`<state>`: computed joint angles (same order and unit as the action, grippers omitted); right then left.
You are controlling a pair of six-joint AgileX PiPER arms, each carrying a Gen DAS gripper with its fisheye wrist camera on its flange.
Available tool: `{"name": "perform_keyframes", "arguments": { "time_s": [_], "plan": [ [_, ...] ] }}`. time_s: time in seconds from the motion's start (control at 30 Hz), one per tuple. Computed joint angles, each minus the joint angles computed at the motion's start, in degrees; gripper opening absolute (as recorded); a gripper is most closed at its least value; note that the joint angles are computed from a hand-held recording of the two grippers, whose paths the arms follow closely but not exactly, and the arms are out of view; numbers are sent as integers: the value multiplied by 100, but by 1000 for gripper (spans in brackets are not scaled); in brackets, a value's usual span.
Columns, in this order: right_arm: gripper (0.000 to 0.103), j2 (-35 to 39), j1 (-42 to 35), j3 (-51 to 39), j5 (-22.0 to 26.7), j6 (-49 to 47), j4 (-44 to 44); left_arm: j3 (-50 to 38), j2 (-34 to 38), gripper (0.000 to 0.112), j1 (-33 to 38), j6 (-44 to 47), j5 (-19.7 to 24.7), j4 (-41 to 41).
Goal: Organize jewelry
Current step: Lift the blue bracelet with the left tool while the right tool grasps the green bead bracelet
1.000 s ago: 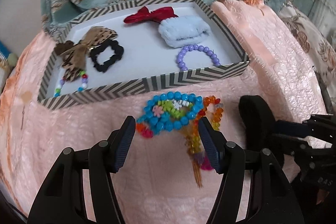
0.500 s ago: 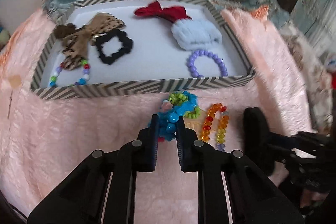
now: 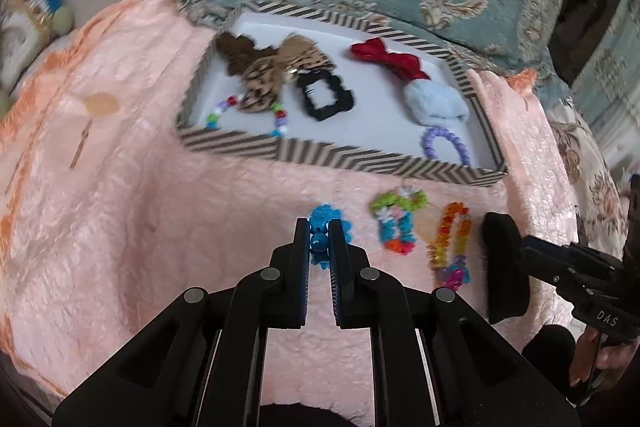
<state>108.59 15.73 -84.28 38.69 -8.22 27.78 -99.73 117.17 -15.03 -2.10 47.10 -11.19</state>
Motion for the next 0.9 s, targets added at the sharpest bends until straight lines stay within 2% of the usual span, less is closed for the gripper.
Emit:
{"name": "perform_keyframes", "arguments": {
  "time_s": [0.07, 0.33, 0.37, 0.4, 0.47, 0.5, 0.57, 0.63, 0.67, 0.7, 0.73, 0.9],
  "plan": [
    [37, 436, 152, -580, 158, 178, -235, 85, 19, 8, 52, -69, -26, 36],
    [37, 2196, 373, -2925, 996, 1182, -1137, 328, 172, 8, 283, -191, -133, 33],
    [37, 2340, 378, -3084, 1021, 1238, -1183, 330, 211, 11, 297, -215, -141, 34],
    [36, 2373, 379, -3053, 883, 1186, -1146, 305, 261, 22, 309, -228, -125, 16],
    [16, 2330, 425, -3002, 828, 1212, -1306, 267, 332, 39, 341, -138, -140, -160],
    [11, 2283, 432, -2955, 825, 1172, -1312, 290, 333, 44, 348, -72, -190, -273],
    [11, 2051, 403, -2663, 707, 946, -1114, 244, 363, 45, 260, -243, -242, -97],
    [11, 1791, 397, -2373, 560, 805, -1029, 199, 410, 45, 130, -523, -315, 247],
    [10, 1575, 367, -2139, 457, 671, -911, 175, 432, 39, 99, -587, -321, 338],
    [9, 1485, 360, -2059, 420, 631, -861, 168, 443, 17, 59, -654, -337, 454],
    [8, 1280, 320, -1864, 349, 527, -753, 144, 451, 12, 40, -690, -303, 521],
    [8, 655, 165, -1446, 236, 192, -397, 277, 184, 10, 217, -484, -237, 50]
  ]
}}
